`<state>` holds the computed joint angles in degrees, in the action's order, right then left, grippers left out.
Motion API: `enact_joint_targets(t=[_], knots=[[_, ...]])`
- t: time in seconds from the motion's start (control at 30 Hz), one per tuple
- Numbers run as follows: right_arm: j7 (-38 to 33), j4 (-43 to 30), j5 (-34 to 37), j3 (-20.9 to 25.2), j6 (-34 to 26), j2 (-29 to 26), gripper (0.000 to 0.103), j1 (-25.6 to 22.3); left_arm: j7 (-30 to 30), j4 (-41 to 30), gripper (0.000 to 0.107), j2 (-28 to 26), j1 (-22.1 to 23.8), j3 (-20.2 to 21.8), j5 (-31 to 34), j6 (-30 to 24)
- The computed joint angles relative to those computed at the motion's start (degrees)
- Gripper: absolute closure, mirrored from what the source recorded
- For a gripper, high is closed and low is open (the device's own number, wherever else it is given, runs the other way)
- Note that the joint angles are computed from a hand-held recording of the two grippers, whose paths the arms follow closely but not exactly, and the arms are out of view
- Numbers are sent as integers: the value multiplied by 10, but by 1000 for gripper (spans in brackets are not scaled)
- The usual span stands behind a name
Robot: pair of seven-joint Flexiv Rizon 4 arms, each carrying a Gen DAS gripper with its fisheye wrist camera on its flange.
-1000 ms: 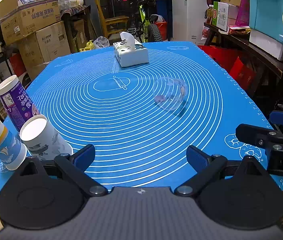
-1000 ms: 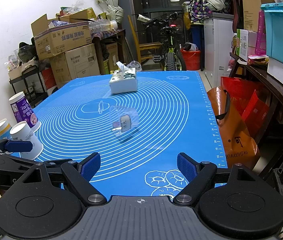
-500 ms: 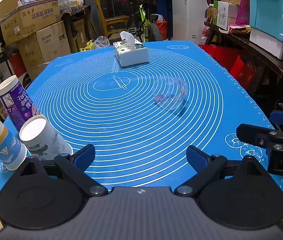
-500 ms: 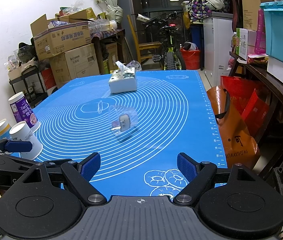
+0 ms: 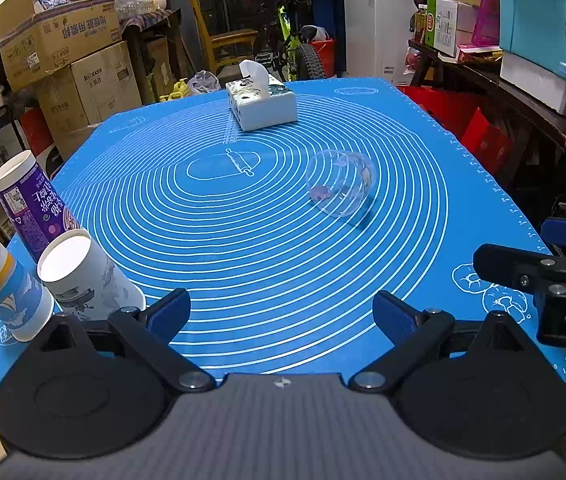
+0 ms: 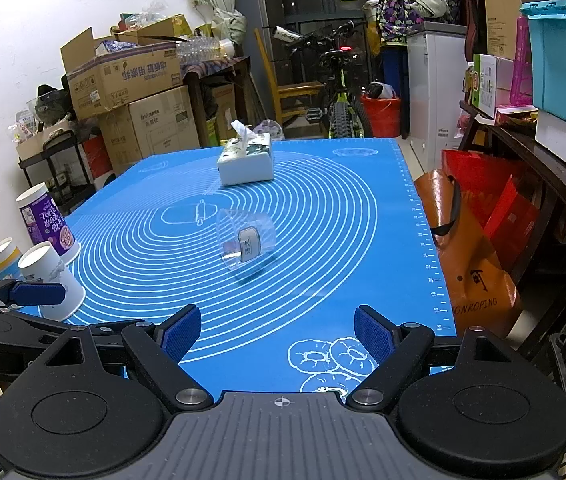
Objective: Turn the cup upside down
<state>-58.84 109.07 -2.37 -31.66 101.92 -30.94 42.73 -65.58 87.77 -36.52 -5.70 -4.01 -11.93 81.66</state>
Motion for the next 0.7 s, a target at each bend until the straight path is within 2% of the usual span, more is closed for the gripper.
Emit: enact_joint_targets(t=[0.7], knots=[[-2, -2, -1, 10, 0, 1, 17, -11, -6, -4, 10, -3, -4, 4, 7, -2]])
